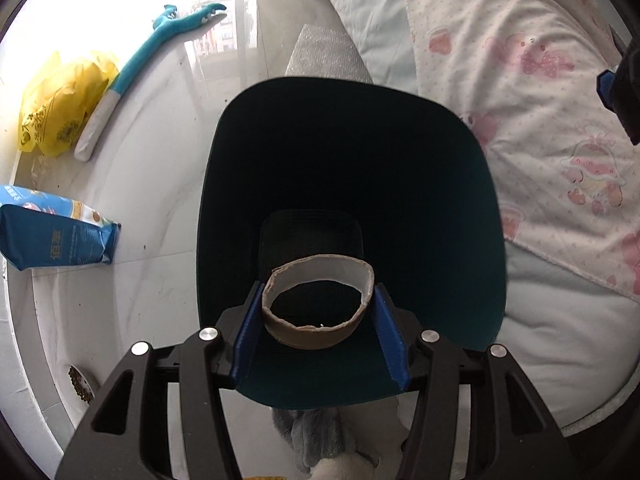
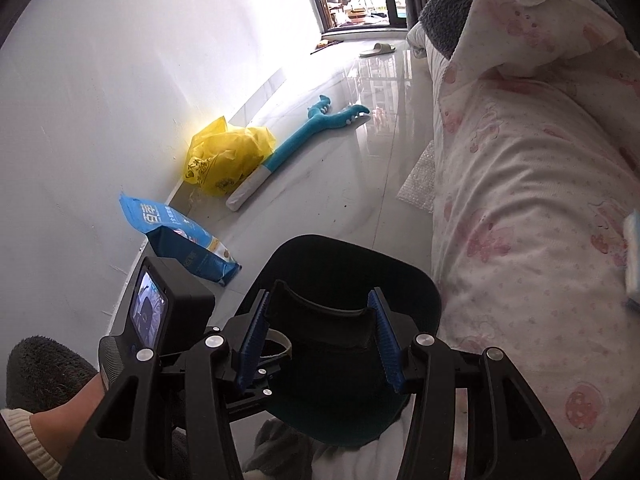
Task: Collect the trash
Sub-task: 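Carry the tape core with the left gripper over the teal bin and release, then move the left gripper back over the bed toward the white tissue balls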
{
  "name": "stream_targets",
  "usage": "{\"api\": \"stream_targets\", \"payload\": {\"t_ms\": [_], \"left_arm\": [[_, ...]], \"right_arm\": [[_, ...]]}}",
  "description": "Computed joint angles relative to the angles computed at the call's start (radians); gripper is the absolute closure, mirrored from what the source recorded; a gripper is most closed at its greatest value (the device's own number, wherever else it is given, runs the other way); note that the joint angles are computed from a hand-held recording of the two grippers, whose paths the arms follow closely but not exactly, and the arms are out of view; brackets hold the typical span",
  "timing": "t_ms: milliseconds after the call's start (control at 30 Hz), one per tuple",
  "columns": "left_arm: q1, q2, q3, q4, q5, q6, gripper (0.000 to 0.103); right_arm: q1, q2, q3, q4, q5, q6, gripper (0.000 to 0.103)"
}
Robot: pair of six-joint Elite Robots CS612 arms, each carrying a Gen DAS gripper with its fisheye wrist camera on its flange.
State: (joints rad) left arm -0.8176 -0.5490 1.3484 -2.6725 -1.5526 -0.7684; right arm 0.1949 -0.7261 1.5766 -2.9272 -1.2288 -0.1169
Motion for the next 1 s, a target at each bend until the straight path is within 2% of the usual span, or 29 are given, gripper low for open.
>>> {"api": "stream_targets", "payload": {"t_ms": [100,333,633,867,1000], "left_arm": [[0.004,-0.008,0.021,-0.016,-0.014,-0.013,0.033],[0.008,-0.054,0.110,-0.121,0.029,-0.060,0.020],[-0.010,-0.121,0.219,-0.284,0.198,-0.062,0.017],[-0.030,-0.161,0.272,-0.363,0.342,-0.036,0.017],[-0.035,-0.180,0.290,-0.389,0.389,-0.031,0.017]], "right_arm": [[0.009,0.013,-0.019,0.031,-0.015,-0.005,0.052],[0.031,0.045,-0.064,0.088,-0.031,0.003,0.052],[0.057,0.083,-0.114,0.182,-0.063,-0.007,0.052],[0.064,0.112,-0.144,0.249,-0.088,0.018,0.052],[0.071,0.125,-0.159,0.278,-0.113,0.018,0.052]]}}
